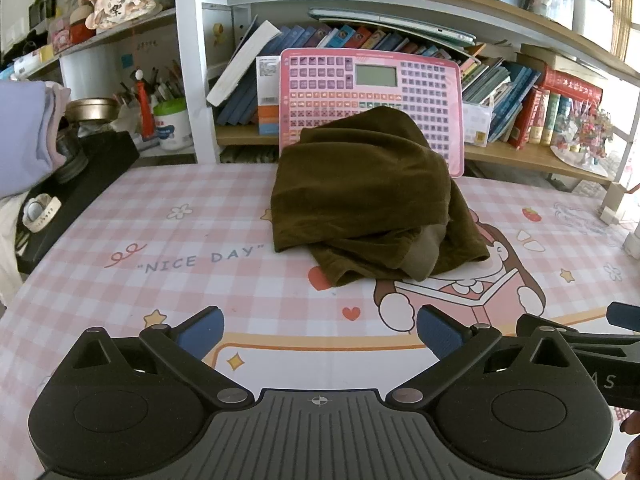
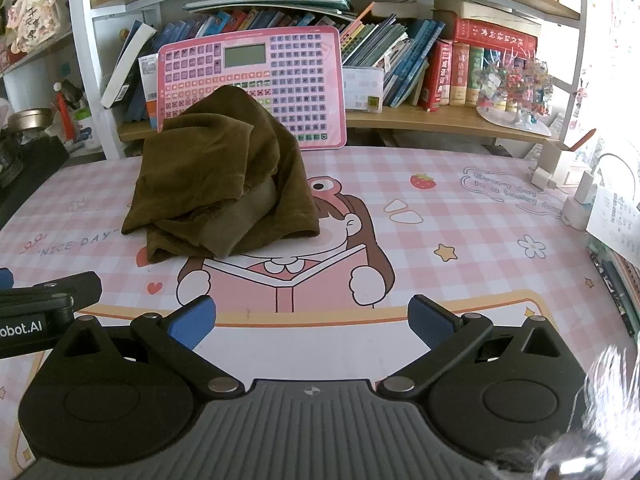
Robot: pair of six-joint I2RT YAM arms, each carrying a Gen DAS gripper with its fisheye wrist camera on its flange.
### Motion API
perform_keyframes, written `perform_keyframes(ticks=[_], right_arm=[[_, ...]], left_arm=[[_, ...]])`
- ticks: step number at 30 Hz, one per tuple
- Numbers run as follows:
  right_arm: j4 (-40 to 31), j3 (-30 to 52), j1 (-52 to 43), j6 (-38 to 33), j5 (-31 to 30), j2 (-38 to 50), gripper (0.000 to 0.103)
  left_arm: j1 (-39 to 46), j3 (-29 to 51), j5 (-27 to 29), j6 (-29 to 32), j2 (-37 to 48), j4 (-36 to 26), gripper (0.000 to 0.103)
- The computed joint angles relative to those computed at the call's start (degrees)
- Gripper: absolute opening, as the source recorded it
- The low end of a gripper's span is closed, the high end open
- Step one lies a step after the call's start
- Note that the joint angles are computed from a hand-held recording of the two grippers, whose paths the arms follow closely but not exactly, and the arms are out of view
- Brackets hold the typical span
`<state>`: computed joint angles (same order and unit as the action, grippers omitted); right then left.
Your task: Fold clothes
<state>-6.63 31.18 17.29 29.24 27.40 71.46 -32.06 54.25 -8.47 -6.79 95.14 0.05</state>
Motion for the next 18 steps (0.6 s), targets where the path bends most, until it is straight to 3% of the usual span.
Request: perform_keyframes(ticks=[18], right_arm=[[0.57, 0.36, -0.19, -0.10, 0.04, 1.04, 0.103]], left_arm=[[0.25, 0.70, 0.26, 0.38, 0.73, -0.14, 0.103]])
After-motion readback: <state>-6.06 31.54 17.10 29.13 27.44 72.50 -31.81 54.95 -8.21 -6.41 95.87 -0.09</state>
